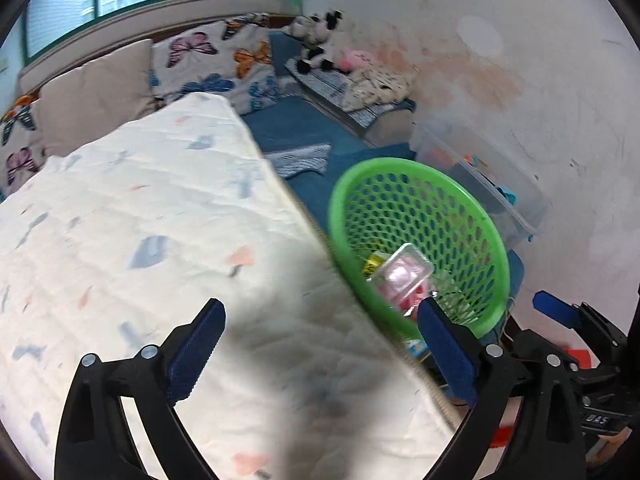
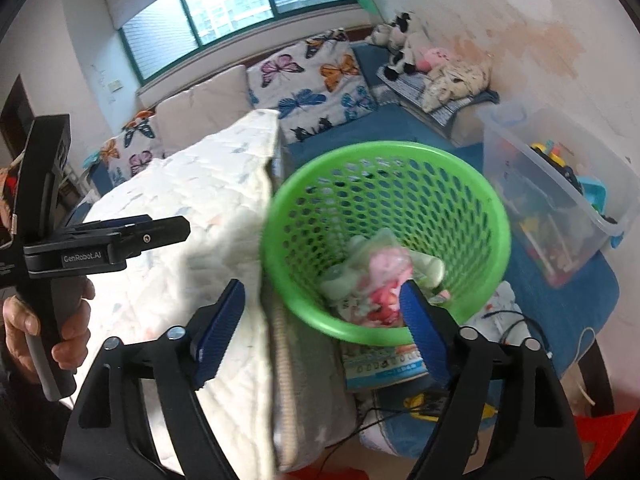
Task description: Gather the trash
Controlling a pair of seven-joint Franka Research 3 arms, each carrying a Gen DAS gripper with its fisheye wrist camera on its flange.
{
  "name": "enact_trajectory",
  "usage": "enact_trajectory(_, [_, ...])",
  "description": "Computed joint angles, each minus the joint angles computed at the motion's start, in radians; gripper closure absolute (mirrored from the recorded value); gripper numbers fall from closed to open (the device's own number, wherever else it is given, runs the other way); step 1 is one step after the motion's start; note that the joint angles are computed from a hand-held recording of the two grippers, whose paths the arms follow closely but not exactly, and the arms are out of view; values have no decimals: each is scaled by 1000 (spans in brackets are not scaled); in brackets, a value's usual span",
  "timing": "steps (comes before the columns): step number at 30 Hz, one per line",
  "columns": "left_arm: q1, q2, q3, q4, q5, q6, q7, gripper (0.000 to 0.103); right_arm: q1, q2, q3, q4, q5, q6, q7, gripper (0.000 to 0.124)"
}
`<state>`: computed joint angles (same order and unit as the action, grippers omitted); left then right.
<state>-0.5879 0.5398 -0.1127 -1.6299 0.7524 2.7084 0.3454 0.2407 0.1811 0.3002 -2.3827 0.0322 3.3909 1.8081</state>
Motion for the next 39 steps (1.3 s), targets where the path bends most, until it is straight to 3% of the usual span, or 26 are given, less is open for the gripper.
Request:
enact_trajectory(3, [-18,-86,39,-114,66,16,-110,9,23,0,2,6,-2,5,-7,42])
enact_trajectory(6, [-20,-156,48,-198,162,7,-214,9,202,-1,-122,21,119,8,-113,39])
enact_trajectory(8, [-21,-213,49,-264,230,-22,-289,9,259,3,-147,33,176,10,-165,37])
enact_trajectory(12, [-3,-303,23,-365,322,-83,-384,9,283,15,-130,52,223,26,-201,35])
enact_trajectory(17, [44,-394,-27,-473,377,-127,-475,8,237,34,-57,70,193,40,-166,33])
enact_trajectory(27, [142,-523,-152,-628,420,-209,-606,8,441,61,-179,129,341,22,-313,31])
enact_trajectory(39, [185,-587,-207,-714,379,-253,-651,7,476,98,-181,180,387,-2,-381,29])
